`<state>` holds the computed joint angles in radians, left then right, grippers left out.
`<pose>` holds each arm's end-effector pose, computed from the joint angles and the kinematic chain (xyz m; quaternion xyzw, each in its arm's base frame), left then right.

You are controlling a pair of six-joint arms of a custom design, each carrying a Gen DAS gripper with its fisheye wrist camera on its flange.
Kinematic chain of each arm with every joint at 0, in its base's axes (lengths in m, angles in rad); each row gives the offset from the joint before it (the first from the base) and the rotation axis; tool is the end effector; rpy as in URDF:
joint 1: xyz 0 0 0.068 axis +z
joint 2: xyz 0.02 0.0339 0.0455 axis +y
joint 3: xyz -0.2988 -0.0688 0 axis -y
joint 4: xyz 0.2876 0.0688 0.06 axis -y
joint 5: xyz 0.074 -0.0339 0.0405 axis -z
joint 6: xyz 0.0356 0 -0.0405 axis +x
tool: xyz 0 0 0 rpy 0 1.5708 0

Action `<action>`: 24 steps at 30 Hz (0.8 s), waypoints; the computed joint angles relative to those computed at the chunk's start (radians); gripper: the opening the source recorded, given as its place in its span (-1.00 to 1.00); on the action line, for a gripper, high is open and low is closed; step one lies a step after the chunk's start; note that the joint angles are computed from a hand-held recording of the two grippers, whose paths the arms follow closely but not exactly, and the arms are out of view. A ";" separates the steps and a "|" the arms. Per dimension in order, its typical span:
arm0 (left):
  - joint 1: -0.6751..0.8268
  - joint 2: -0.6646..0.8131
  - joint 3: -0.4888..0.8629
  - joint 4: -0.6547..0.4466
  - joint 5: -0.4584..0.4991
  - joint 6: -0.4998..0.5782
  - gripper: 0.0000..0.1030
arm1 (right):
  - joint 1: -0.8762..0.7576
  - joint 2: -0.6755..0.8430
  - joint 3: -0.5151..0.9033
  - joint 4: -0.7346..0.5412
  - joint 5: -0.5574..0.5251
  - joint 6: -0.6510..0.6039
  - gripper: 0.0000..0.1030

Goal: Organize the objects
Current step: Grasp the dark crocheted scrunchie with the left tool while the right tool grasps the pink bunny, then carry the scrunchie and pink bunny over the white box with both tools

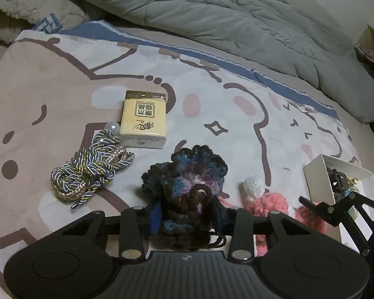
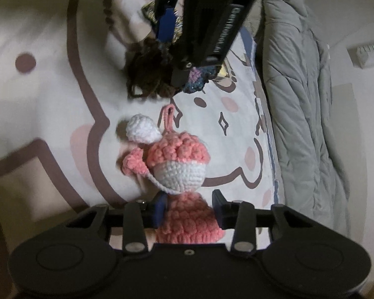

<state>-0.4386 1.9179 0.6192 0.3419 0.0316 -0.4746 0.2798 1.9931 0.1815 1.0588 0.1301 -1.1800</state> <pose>0.2891 -0.1369 0.0440 -0.0124 0.9531 -0.1467 0.2646 0.2049 0.0541 0.0177 -0.5912 0.6996 -0.2264 0.3314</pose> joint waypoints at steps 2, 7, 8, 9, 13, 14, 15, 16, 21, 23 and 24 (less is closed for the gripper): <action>-0.002 -0.018 -0.009 -0.007 0.004 0.003 -0.27 | -0.003 -0.051 0.005 -0.077 -0.014 0.060 -0.23; -0.016 -0.079 -0.044 -0.026 0.014 0.016 -0.31 | -0.017 -0.212 0.013 -0.322 -0.061 0.277 -0.25; -0.021 -0.093 -0.052 -0.028 0.014 0.017 -0.31 | -0.018 -0.233 0.009 -0.348 -0.069 0.308 -0.25; -0.024 -0.106 -0.060 -0.029 0.015 0.018 -0.31 | -0.022 -0.259 0.004 -0.377 -0.079 0.339 -0.25; -0.041 -0.164 -0.096 -0.033 0.010 0.020 -0.33 | -0.032 -0.381 -0.026 -0.484 -0.104 0.477 -0.26; -0.045 -0.180 -0.105 -0.034 0.007 0.020 -0.33 | -0.038 -0.418 -0.034 -0.510 -0.112 0.508 -0.26; -0.049 -0.199 -0.116 -0.036 0.004 0.021 -0.33 | -0.045 -0.452 -0.040 -0.536 -0.117 0.529 -0.26; -0.052 -0.215 -0.126 -0.040 0.002 0.022 -0.35 | -0.054 -0.482 -0.047 -0.556 -0.124 0.550 -0.27; -0.060 -0.303 -0.174 -0.061 -0.005 0.023 -0.37 | -0.114 -0.626 -0.048 -0.689 -0.192 0.656 -0.28; -0.059 -0.345 -0.195 -0.072 -0.001 0.031 -0.37 | -0.128 -0.684 -0.053 -0.734 -0.207 0.691 -0.28; -0.058 -0.368 -0.207 -0.078 -0.002 0.034 -0.38 | -0.131 -0.726 -0.055 -0.770 -0.212 0.711 -0.29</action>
<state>-0.4969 1.5495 0.4117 0.2634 0.0296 -0.4406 0.1489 1.2674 0.1263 0.2889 -0.0820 -0.4691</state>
